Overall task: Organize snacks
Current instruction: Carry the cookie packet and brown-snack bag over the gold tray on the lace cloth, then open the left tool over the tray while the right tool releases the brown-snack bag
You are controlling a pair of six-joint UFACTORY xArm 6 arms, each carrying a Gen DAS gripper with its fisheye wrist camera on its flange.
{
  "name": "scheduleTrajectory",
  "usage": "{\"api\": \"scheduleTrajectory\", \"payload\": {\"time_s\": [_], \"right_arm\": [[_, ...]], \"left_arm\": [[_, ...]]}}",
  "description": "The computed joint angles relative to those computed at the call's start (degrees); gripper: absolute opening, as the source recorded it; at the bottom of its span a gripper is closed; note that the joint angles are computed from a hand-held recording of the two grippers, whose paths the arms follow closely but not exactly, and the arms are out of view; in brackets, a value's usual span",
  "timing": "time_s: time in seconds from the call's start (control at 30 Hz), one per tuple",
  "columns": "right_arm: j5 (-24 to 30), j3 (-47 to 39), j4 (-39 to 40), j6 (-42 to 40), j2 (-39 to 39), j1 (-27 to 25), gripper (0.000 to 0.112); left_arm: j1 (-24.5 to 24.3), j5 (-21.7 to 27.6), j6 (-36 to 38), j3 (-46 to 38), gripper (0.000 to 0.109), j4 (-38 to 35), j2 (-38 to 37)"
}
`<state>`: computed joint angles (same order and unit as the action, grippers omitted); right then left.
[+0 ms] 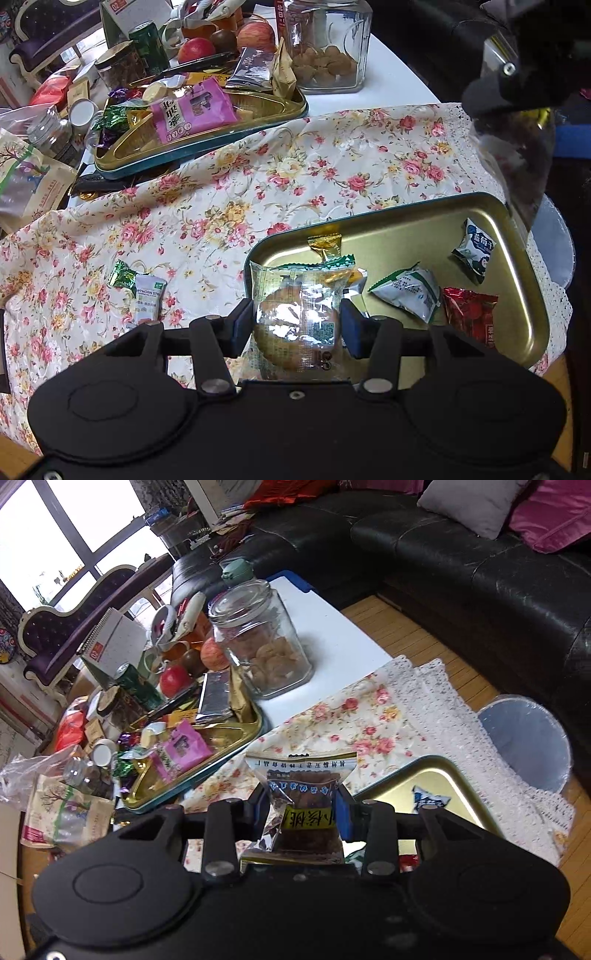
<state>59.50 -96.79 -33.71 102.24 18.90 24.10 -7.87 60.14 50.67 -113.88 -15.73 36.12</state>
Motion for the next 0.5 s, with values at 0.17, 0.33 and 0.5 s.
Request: {"api": "scheduleTrajectory", "payload": {"time_s": [0.17, 0.33, 0.5], "right_arm": [[-0.7, 3.1, -0.2, 1.7, -2.1, -0.3, 0.039], [-0.3, 3.2, -0.5, 2.4, -2.2, -0.1, 0.039], [0.2, 1.8, 0.4, 0.6, -1.1, -0.1, 0.039]], "left_arm": [[-0.4, -0.7, 1.1, 1.6, 0.056, -0.4, -0.9], [-0.5, -2.4, 3.1, 4.1, 0.056, -1.3, -2.7], [-0.4, -3.9, 4.1, 5.3, 0.056, -2.1, -3.5]]}}
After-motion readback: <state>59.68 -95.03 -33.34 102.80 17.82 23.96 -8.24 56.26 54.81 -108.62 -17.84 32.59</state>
